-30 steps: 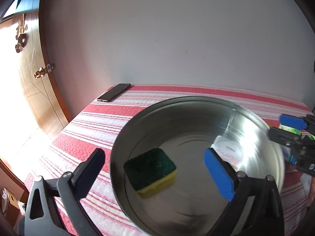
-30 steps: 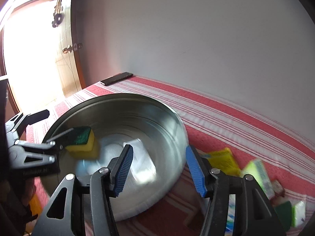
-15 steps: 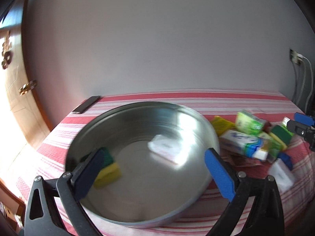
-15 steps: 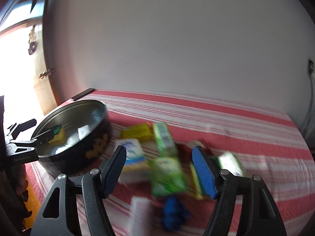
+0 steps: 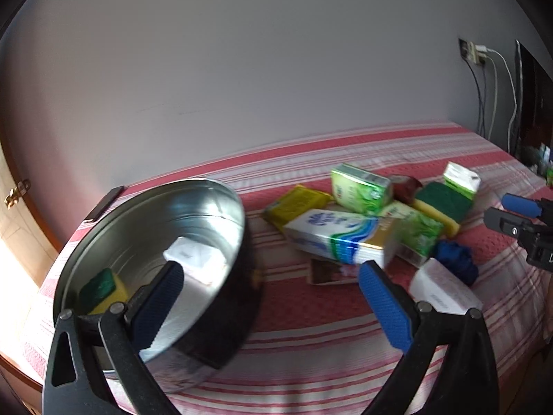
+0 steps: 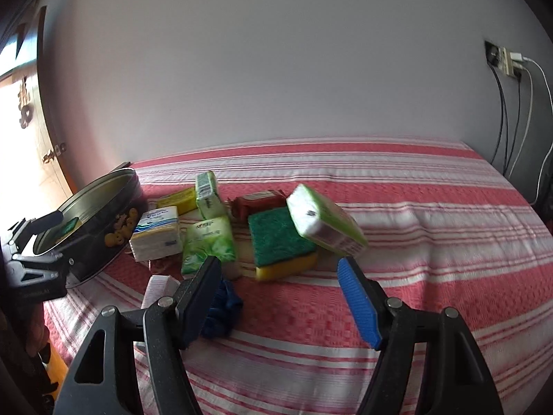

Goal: Organize objects
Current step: 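Move both tools back to the items, grasp white soap bar with left, blue cloth with right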

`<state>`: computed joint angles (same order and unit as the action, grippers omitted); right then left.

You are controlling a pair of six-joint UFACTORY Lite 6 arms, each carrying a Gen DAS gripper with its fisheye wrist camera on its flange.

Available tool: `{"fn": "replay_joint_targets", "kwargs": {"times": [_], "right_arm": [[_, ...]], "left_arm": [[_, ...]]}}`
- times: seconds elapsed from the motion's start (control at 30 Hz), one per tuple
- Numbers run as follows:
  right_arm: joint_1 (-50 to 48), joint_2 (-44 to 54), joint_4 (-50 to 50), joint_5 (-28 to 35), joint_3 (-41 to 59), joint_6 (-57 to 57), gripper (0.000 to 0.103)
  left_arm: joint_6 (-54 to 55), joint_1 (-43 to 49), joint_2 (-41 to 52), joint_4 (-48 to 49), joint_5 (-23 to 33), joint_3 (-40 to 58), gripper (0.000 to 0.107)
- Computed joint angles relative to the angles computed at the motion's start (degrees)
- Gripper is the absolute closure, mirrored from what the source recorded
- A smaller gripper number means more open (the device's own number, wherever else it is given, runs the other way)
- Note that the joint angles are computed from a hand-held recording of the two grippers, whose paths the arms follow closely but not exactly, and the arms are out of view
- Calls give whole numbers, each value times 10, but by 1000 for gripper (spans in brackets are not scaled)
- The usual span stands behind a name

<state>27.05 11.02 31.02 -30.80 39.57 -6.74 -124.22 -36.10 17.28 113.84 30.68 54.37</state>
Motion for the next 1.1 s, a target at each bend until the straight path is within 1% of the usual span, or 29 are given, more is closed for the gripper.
{"fn": "replay_joint_targets", "kwargs": {"times": [0.2, 0.3, 0.37, 0.47, 0.57, 0.67, 0.77, 0.8, 0.83, 0.87, 0.93, 0.97, 1.0, 1.03, 1.1], "right_arm": [[10, 0, 19, -33, -24, -13, 31], [-1, -5, -15, -38, -37, 30, 31], [7, -7, 22, -53, -41, -2, 31], [10, -8, 43, -61, -48, -20, 31], [-8, -17, 5, -65, -64, 18, 31], [-44, -22, -78, -63, -81, 106, 31], [-62, -16, -123, -55, -79, 161, 31], [-62, -14, -121, -54, -78, 161, 31], [-57, -14, -112, -56, -77, 153, 31], [-50, -15, -97, -57, -77, 140, 31], [-32, -12, -55, -57, -70, 99, 31], [-23, -10, -34, -58, -66, 78, 31], [-16, -8, -16, -59, -63, 60, 31], [-8, -6, 5, -59, -59, 39, 31], [-1, -1, 24, -54, -49, 13, 31]], "left_arm": [[10, -32, 10, -28, -7, 12, 4], [20, -50, 6, -55, -24, 19, 4], [26, -68, 4, -75, -41, 27, 4], [55, -101, 24, -120, -41, 50, 4], [86, -124, 59, -158, -45, 80, 4], [110, -137, 91, -182, -44, 106, 4], [113, -138, 103, -183, -38, 113, 5], [111, -136, 106, -181, -38, 114, 8], [108, -135, 108, -177, -40, 114, 17], [107, -128, 106, -171, -59, 111, 22], [99, -120, 102, -160, -81, 103, 48], [103, -117, 105, -161, -88, 103, 55], [103, -112, 106, -159, -98, 102, 71], [101, -106, 108, -156, -108, 103, 81], [81, -99, 104, -134, -112, 94, 84]]}}
